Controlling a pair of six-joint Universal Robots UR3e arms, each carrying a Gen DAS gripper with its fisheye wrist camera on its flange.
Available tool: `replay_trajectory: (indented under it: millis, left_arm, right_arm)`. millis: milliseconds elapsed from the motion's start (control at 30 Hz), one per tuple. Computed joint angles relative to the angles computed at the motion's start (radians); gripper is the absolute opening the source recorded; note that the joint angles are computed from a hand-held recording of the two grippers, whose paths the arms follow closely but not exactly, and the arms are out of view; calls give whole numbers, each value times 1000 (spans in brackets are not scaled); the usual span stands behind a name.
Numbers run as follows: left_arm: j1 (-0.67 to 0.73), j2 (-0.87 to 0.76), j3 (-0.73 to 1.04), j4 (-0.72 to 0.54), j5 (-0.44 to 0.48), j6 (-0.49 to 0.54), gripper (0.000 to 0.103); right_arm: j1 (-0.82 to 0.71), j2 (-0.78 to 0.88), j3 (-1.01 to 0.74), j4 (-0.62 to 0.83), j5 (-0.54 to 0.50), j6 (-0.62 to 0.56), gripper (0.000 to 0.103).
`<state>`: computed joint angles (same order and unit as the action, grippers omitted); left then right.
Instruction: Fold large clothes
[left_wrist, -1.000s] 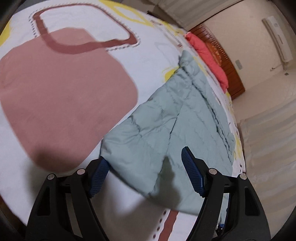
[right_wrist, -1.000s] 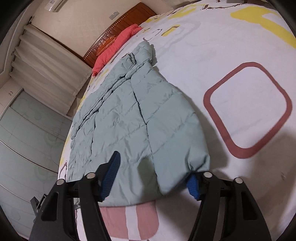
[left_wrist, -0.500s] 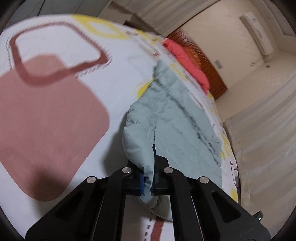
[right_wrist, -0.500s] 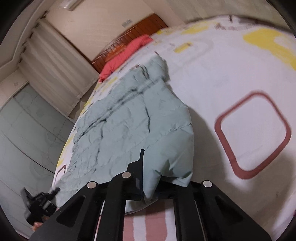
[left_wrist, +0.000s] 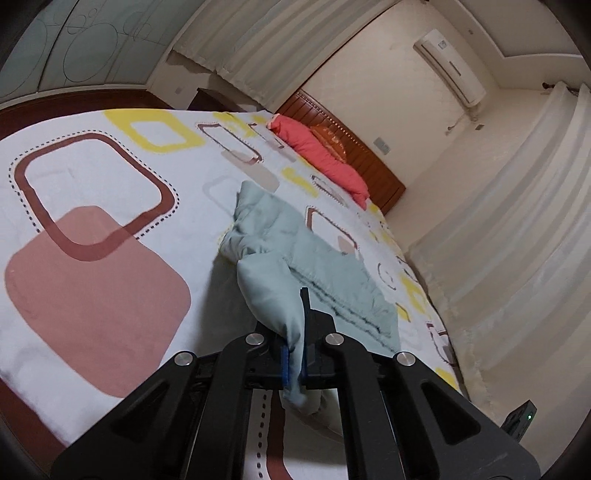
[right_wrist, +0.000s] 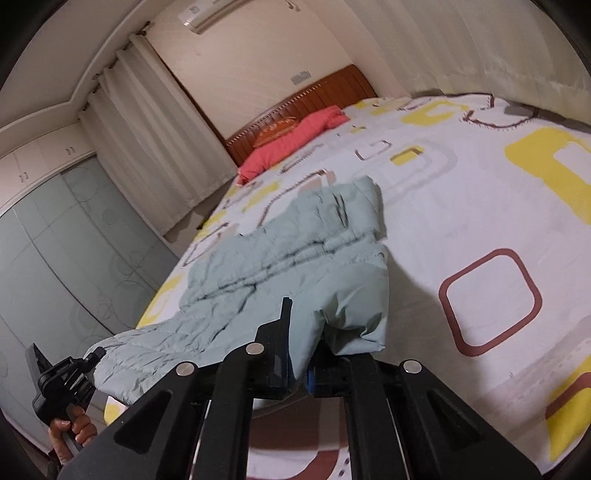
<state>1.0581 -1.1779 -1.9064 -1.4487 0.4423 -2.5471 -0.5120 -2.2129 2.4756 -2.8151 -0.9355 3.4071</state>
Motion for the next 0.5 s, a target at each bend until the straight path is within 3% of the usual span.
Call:
replay_trajectory:
  millis: [67, 133, 267, 367, 500]
  left_arm:
    - [11, -2, 28, -45, -11, 21, 3]
    - [-16, -36, 48, 22, -9, -36, 3]
    - [-133, -181, 92, 349, 21, -284, 3]
    - [-275, -389, 242, 646, 101, -524, 3]
    - [-430, -661, 566, 775, 230, -700, 3]
  right_arm:
    - [10, -4, -22, 7, -2, -7, 6]
    - [30, 47, -49, -36, -10, 3, 6]
    - [99, 279, -173, -193, -57, 55, 6]
    - [146, 465, -326, -265, -100, 92, 6]
    - [191, 699, -580, -274, -145, 129, 6]
